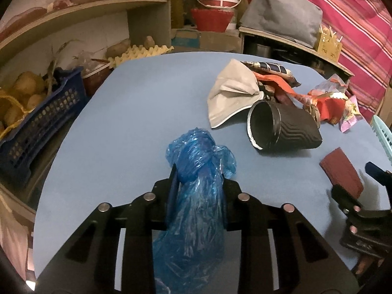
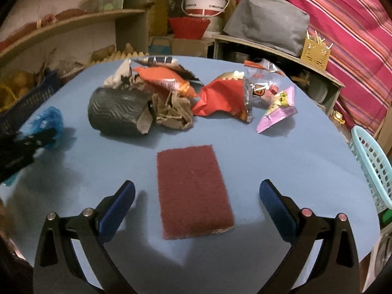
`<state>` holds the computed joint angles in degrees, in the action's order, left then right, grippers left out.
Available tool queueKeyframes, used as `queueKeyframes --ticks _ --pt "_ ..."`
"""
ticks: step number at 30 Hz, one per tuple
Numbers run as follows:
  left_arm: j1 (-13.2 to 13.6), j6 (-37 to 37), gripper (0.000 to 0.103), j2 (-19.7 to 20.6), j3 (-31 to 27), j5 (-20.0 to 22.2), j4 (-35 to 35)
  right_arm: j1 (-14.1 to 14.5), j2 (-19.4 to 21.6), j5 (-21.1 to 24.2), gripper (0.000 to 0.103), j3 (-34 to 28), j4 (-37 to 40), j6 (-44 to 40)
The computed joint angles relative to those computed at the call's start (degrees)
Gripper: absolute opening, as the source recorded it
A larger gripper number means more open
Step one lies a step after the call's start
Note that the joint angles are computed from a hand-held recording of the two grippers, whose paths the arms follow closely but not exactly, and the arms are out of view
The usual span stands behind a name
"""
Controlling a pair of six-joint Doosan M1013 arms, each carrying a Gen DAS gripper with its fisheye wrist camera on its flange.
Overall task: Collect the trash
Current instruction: 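Grasp the maroon scouring pad with the right tool while the left holds the bag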
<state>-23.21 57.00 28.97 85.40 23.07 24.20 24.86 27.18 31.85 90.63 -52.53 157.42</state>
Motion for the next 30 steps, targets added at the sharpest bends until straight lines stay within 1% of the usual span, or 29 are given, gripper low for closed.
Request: queueKeyframes --ticks 3,5,7,10,11,13,17,18,20,21,24,26,30 --pt "0.3 -1.2 0.027 -0.7 1.0 -1.4 0.2 -0.5 0.1 -0.6 0.099 -0.3 3.0 -2.1" --pt "0.3 -3.1 0.027 -0.8 1.2 -1.4 1.9 -0.6 0.5 0.6 0.099 -1.1 5.0 -4.3" --pt "0.2 -4.5 0.027 -1.0 1.4 -1.5 2.9 -0.8 0.7 0.6 0.099 -1.5 7.4 -6.9" --pt "0.1 -6.4 0.027 -1.1 1.6 -1.6 4.6 -0.9 0.7 0.3 0.098 -1.6 8.0 -8.6" --pt "0.0 -6.8 0.027 -1.2 1.6 -1.6 5.2 -0.9 0.6 -0.1 0.096 -1.4 8.1 -8.9" --pt "-0.1 -7.1 0.027 -1.2 1.7 -1.6 5.7 -1.2 0.5 -1.4 0.087 -1.3 10.2 -11.3" --pt "-0.3 -7.7 0.027 -1.2 1.7 -0.9 6.8 -1.7 0.2 -3.3 0.079 -1.0 13.7 -15.0" --pt "-0.3 -7.9 0.027 -1.1 1.6 -0.7 6.9 -2.0 0.1 -4.6 0.072 -0.9 16.4 -17.6" --pt "-0.5 -9.8 0.027 -1.2 1.6 -0.5 8.5 -2.6 0.0 -6.0 0.065 -0.9 20.9 -22.3" --pt "-0.7 -11.3 0.027 -1.4 1.7 -0.8 10.0 -2.8 0.0 -6.1 0.056 -1.1 22.0 -23.8" --pt "-1.2 -14.1 0.027 -1.6 1.7 -1.0 12.8 -3.6 -0.4 -7.5 0.056 -0.9 27.6 -29.2" --pt "-1.6 -15.2 0.027 -1.6 1.6 -0.7 14.0 -3.9 -0.8 -8.6 0.056 -0.3 28.8 -30.6" --pt "-2.6 -18.2 0.027 -1.6 0.9 0.1 17.4 -4.2 -2.4 -10.8 0.056 1.6 25.1 -27.6"
